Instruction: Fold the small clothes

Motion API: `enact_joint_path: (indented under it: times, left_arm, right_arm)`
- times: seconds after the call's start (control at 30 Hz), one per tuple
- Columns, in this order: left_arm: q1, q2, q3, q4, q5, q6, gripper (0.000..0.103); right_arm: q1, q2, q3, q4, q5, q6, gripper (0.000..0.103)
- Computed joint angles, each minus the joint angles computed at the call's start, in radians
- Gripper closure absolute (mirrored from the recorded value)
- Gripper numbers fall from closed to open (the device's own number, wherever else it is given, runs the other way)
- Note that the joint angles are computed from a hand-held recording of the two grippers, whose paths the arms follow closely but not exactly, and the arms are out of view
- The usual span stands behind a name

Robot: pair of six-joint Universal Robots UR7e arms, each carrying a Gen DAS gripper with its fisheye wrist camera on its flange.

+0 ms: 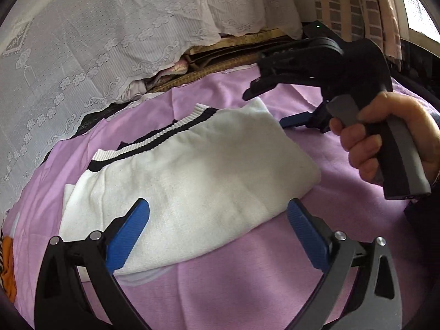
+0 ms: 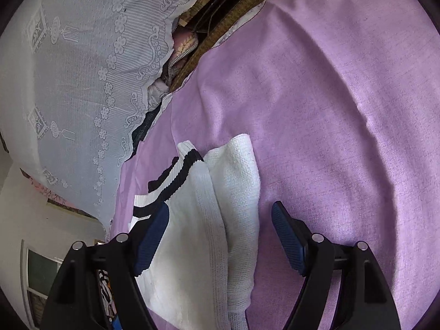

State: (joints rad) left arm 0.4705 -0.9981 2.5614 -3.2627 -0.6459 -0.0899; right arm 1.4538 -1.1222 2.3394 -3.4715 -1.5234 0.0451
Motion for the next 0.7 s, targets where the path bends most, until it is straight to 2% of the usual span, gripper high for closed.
enact_joint_path:
  times: [0.13, 0.2, 0.3, 0.4, 0.5, 0.63, 0.7]
  left_arm:
    - [0.061, 0.021, -0.054, 0.087, -0.076, -0.043, 0.005]
    - [0.098, -0.003, -0.073, 0.152, -0.100, -0.090, 0.006]
    - [0.138, -0.098, -0.056, 0.087, -0.160, -0.090, 0.008]
    - [0.153, -0.166, -0.052, 0.049, -0.096, -0.096, 0.008]
    - [0.208, -0.199, -0.088, 0.084, -0.032, -0.136, 0.008]
    - [0.299, -0.173, -0.143, 0.140, -0.048, -0.170, 0.008]
    - [0.324, -0.115, -0.168, 0.158, -0.001, -0.180, 0.007]
  right_arm:
    - [0.005, 0.005, -0.011, 0.028, -0.004, -0.028, 0.026]
    - [0.008, 0.011, -0.015, 0.030, -0.004, -0.044, 0.025]
    - [0.012, 0.016, -0.018, 0.031, 0.002, -0.058, 0.025]
    - [0.017, 0.023, -0.021, 0.026, 0.001, -0.068, 0.024]
    - [0.026, 0.034, -0.022, 0.015, -0.011, -0.082, 0.024]
    - [0.049, 0.063, -0.025, -0.027, -0.052, -0.093, 0.024]
    - [0.064, 0.080, -0.028, -0.048, -0.081, -0.106, 0.024]
